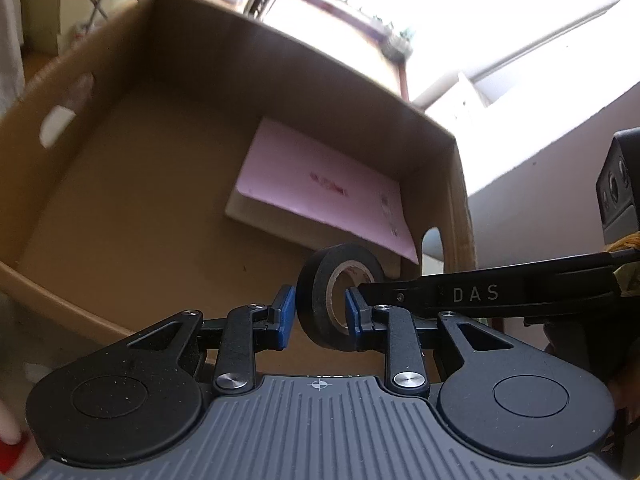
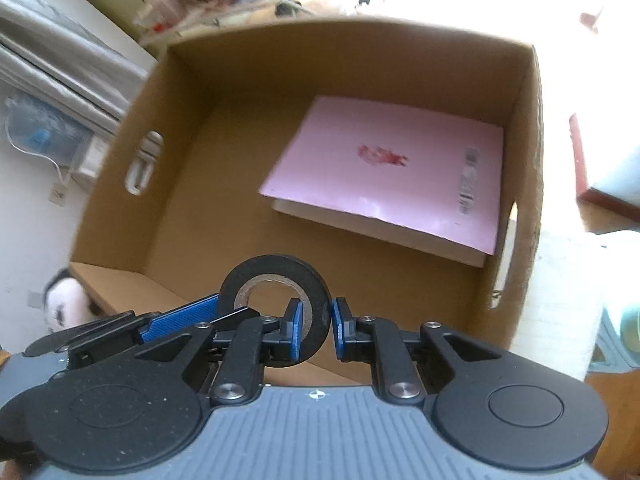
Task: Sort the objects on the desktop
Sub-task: 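Lower the tape roll into the box with the right gripper while the left gripper withdraws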
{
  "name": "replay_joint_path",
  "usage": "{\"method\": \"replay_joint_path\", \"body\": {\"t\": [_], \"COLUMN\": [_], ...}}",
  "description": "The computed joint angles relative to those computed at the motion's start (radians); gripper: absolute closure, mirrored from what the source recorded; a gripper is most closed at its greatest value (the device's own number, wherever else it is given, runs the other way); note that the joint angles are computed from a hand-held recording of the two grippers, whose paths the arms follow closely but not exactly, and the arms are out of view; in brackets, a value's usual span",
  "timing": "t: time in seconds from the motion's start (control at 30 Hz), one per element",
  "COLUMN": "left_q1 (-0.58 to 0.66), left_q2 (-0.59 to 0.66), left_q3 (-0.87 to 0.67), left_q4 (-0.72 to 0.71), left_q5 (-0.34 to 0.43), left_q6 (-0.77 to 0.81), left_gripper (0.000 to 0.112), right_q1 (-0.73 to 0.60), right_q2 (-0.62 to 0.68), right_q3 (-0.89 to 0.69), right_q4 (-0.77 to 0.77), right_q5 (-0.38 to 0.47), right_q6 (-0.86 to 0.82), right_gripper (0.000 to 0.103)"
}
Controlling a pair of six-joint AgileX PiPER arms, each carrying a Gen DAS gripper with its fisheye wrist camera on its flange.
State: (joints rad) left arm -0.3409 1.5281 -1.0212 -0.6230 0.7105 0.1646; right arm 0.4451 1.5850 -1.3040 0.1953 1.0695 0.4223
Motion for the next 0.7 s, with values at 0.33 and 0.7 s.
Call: {"method": "replay_joint_path", "body": {"t": [0.33, 0.7], "left_q1": [-0.005, 0.035], "left_q2": [0.070, -0.008], "left_q3": [-0.022, 0.012], "left_q4": [-0.034, -0.003], "left_q5": [0.000, 0.001], "left_q6": [0.085, 0.097], "left_gripper": [0.086, 0.081], "right_q1": [0.004, 0.158], "right_q2": [0.091, 0.206], "right_q3": [-0.033, -0.088], "right_q4": [-0.062, -0.368], "right_q5": [0.080, 0.141], "right_q6": [-0.068, -0.122], "right_gripper": [0.086, 0.086]}}
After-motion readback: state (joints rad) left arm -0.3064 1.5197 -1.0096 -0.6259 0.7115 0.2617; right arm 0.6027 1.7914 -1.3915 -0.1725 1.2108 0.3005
